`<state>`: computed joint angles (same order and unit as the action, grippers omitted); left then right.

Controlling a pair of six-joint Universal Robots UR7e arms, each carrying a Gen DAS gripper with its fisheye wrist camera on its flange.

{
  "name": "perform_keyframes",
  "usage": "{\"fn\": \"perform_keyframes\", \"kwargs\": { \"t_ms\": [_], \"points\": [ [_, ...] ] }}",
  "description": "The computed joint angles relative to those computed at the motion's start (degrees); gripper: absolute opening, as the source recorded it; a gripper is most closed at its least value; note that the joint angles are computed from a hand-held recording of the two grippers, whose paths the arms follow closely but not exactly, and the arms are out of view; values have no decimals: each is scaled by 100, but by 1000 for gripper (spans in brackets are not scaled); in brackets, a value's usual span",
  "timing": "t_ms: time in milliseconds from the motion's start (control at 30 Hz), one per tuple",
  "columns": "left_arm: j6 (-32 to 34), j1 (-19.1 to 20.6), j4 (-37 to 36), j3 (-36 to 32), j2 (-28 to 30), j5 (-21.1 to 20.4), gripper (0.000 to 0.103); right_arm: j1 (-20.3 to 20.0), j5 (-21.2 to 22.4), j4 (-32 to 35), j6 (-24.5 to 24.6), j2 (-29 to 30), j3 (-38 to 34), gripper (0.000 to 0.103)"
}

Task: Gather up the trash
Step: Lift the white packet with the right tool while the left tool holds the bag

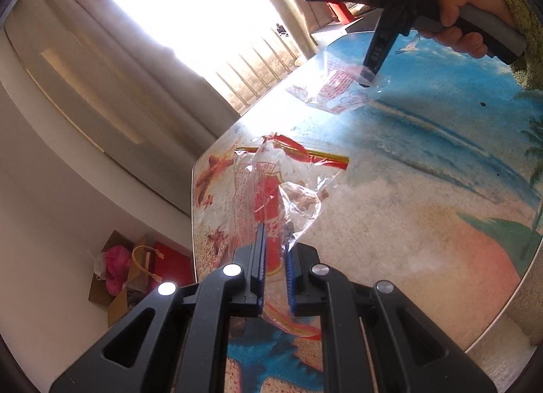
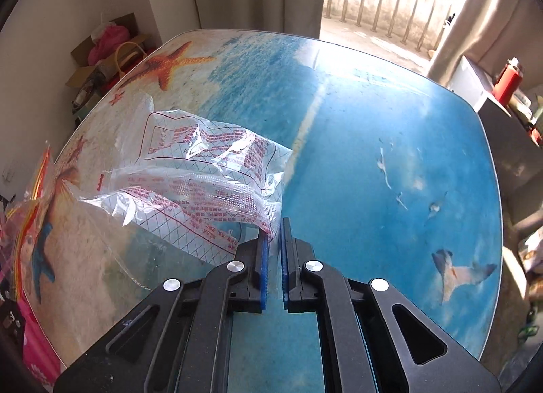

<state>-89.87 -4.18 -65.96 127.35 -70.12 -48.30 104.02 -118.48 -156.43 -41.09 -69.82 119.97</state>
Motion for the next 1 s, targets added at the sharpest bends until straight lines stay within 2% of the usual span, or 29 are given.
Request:
{"fn": "perform_keyframes", "kwargs": {
  "t_ms": [200,267,400,433,533,700,867,1000],
  "points": [
    [153,-56,-205,29,55,53,10,-339,-443,11,-146,-1082,816,10],
    [192,-66,-293,44,61,54,10,-477,-520,126,-73,-1429,998,17],
    [267,-71,-476,64,117,64,10,-676,-460,271,23,-1981,1270,43],
    [277,-71,-517,65,135,63,10,-699,-447,252,-37,-2097,1340,51],
    [295,-63,-588,52,185,73,10,-700,-293,249,-246,-2409,1505,65],
    [284,-95,-621,4,270,77,10,-761,194,541,-435,-2805,1551,70],
    [280,-126,-652,-8,312,62,10,-766,338,333,-601,-2874,1728,70],
    [281,-117,-644,-41,363,57,10,-826,475,635,-525,-2966,1731,63]
  ]
}}
